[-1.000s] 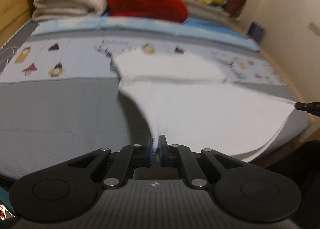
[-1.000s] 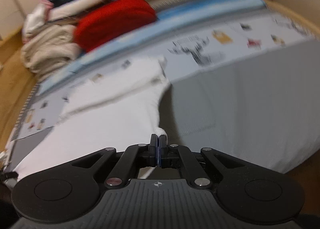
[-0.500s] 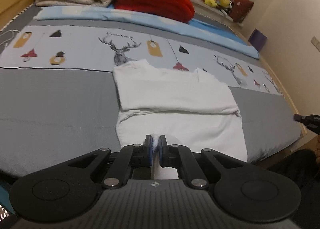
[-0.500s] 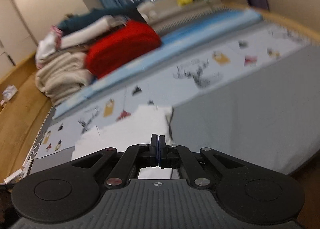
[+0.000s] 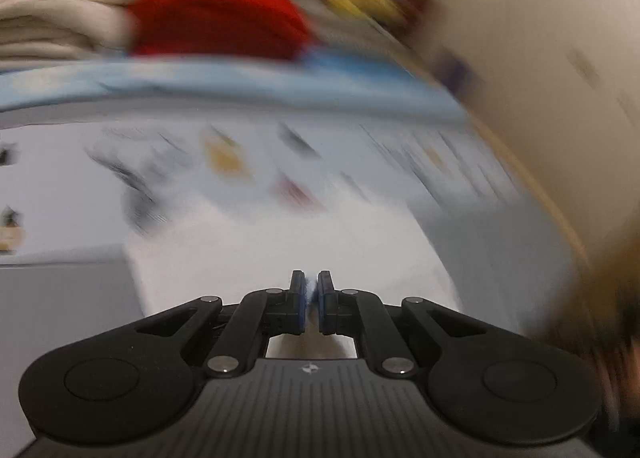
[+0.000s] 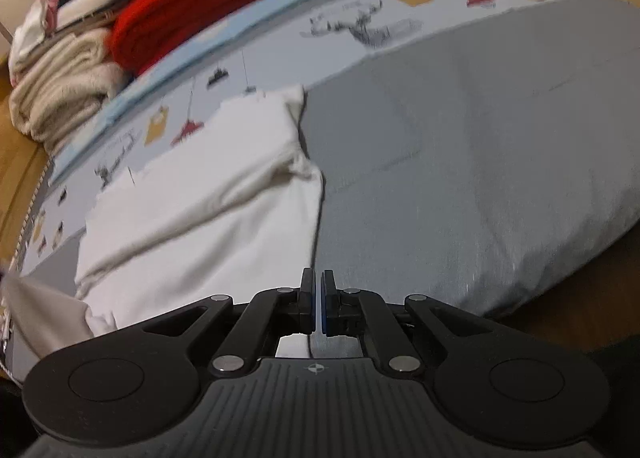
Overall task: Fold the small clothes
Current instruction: 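Lift the gripped edge with both grippers and fold it over the shirt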
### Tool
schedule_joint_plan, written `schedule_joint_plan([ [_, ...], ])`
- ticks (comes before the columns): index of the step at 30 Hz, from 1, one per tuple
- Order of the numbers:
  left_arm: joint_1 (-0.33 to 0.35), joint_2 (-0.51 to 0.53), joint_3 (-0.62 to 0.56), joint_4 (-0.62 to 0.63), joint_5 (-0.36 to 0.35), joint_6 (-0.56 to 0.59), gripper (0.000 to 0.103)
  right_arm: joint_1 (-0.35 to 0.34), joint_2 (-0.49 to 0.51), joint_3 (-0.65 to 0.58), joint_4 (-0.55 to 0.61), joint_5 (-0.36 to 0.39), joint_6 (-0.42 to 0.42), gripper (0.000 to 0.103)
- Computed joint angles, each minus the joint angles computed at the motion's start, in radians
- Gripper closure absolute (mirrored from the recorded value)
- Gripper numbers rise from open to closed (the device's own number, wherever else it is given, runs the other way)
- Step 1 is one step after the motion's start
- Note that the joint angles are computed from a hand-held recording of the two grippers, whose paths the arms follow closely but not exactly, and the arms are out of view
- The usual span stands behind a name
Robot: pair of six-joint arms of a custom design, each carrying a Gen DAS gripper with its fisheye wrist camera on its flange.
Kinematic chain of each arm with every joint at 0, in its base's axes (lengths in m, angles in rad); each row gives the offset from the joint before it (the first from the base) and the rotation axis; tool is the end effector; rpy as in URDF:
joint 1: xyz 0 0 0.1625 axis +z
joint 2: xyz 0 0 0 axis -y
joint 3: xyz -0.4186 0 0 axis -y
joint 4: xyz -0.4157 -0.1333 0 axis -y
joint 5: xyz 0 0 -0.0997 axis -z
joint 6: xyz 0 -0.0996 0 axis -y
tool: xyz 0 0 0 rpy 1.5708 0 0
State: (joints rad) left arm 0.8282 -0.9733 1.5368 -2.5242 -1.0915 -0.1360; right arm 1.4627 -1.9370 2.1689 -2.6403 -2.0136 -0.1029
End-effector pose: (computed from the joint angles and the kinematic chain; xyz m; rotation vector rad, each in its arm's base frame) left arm -0.3499 -0.6463 0.2427 0.6992 2.6814 -0.7823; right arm 0.0482 -0.3958 0.4717 -0.2506 -2.4370 1.0213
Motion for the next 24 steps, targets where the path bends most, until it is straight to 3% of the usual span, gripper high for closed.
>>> schedule_joint_plan([
  [2,0.071,0.053,-0.06,-0.082,0.064,-0.155,0.098,0.005,0.008,0.003,-0.041,-0.012,-0.015,0.1],
  [4,0.08,0.091,-0.084,-0.044,0.162,-0.142,0.097,0.009,0.013,0.011,-0.069,-0.024,-0.026,0.1],
  [5,0.092,0.095,-0.069,-0.053,0.151,-0.108,0.097,0.014,0.018,0.015,-0.077,-0.031,-0.034,0.1],
  [7,0.127,0.083,-0.025,-0.011,0.072,-0.162,0.096,0.027,0.022,0.024,-0.083,-0.047,-0.061,0.1],
  [9,0.134,0.095,-0.052,0.092,0.077,-0.239,0.095,0.034,0.028,0.029,-0.072,-0.045,-0.08,0.092],
  [11,0.126,0.098,-0.042,0.039,0.088,-0.179,0.09,0.048,0.042,0.034,-0.063,-0.053,-0.097,0.079],
  [12,0.126,0.094,-0.035,0.026,0.092,-0.163,0.085,0.057,0.05,0.036,-0.065,-0.06,-0.112,0.079],
  [16,0.139,0.076,-0.03,0.039,0.097,-0.197,0.085,0.114,0.115,0.03,-0.066,-0.088,-0.199,0.074],
  [19,0.145,0.04,-0.002,0.033,0.104,-0.202,0.085,0.171,0.179,0.026,-0.086,-0.137,-0.353,0.066],
  [23,0.149,0.003,0.014,0.052,0.108,-0.203,0.085,0.267,0.314,0.068,-0.33,-0.364,-0.75,0.066],
  [24,0.15,-0.006,0.02,0.054,0.111,-0.203,0.085,0.275,0.336,0.081,-0.399,-0.384,-0.854,0.066],
])
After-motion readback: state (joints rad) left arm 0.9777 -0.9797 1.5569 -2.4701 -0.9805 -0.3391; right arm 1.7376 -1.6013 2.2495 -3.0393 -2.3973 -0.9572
